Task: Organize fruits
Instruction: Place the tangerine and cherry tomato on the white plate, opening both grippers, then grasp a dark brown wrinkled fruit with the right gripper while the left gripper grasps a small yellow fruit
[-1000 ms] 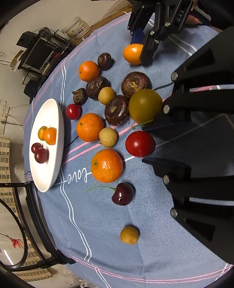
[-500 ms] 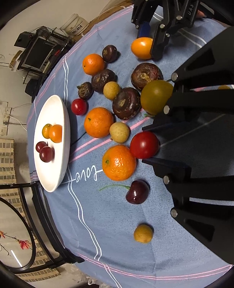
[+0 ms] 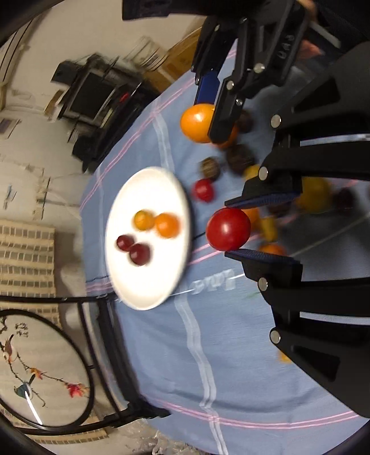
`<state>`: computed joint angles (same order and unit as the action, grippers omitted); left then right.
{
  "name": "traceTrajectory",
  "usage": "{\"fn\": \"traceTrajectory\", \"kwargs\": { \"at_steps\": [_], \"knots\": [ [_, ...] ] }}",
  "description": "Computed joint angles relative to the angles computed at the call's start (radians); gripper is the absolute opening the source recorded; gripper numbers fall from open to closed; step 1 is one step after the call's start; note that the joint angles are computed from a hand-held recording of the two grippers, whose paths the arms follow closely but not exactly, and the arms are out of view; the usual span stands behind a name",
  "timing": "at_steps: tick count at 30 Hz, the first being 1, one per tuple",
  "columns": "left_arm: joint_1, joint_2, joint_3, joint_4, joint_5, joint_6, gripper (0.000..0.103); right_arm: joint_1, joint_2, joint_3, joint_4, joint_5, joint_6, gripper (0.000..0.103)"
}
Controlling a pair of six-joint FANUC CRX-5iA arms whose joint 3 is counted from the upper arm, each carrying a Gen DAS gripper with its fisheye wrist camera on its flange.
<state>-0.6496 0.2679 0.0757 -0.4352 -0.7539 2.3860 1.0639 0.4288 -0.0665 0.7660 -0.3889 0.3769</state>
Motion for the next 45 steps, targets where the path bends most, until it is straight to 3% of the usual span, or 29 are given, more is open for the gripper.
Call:
{"fn": "traceTrajectory", "kwargs": {
  "at_steps": [5,12,14,16,21,26,31,40,45],
  "knots": [
    [0.040,0.081,0.117,-0.011,-0.030,0.034,0.028,-0.041,0.122,0.198,-0.118,-0.049,0.065,0.036],
    [0.100,0.213,0.238,0.023,-0.059,0.022,0.028,-0.085,0.218,0.314,-0.336,-0.054,0.155,0.036],
    [0.112,0.245,0.258,0.048,-0.064,0.028,0.028,-0.092,0.225,0.283,-0.252,-0.003,0.067,0.038],
    [0.108,0.263,0.277,0.041,-0.088,0.039,0.030,-0.092,0.226,0.255,-0.133,-0.012,-0.041,0.042],
    [0.077,0.242,0.270,-0.031,-0.100,0.086,0.051,-0.108,0.188,0.177,-0.058,0.050,-0.154,0.050],
    [0.043,0.195,0.237,-0.079,-0.106,0.111,0.055,-0.105,0.159,0.131,-0.019,0.058,-0.185,0.051],
    [0.010,0.149,0.181,-0.124,-0.117,0.154,0.065,-0.109,0.142,0.098,0.042,0.075,-0.247,0.054],
    [-0.021,0.058,0.039,-0.138,-0.095,0.196,0.066,-0.087,0.105,0.020,0.110,0.083,-0.296,0.056],
    [-0.041,0.006,-0.044,-0.150,-0.086,0.227,0.071,-0.089,0.027,-0.138,0.355,0.162,-0.505,0.056]
  ]
}}
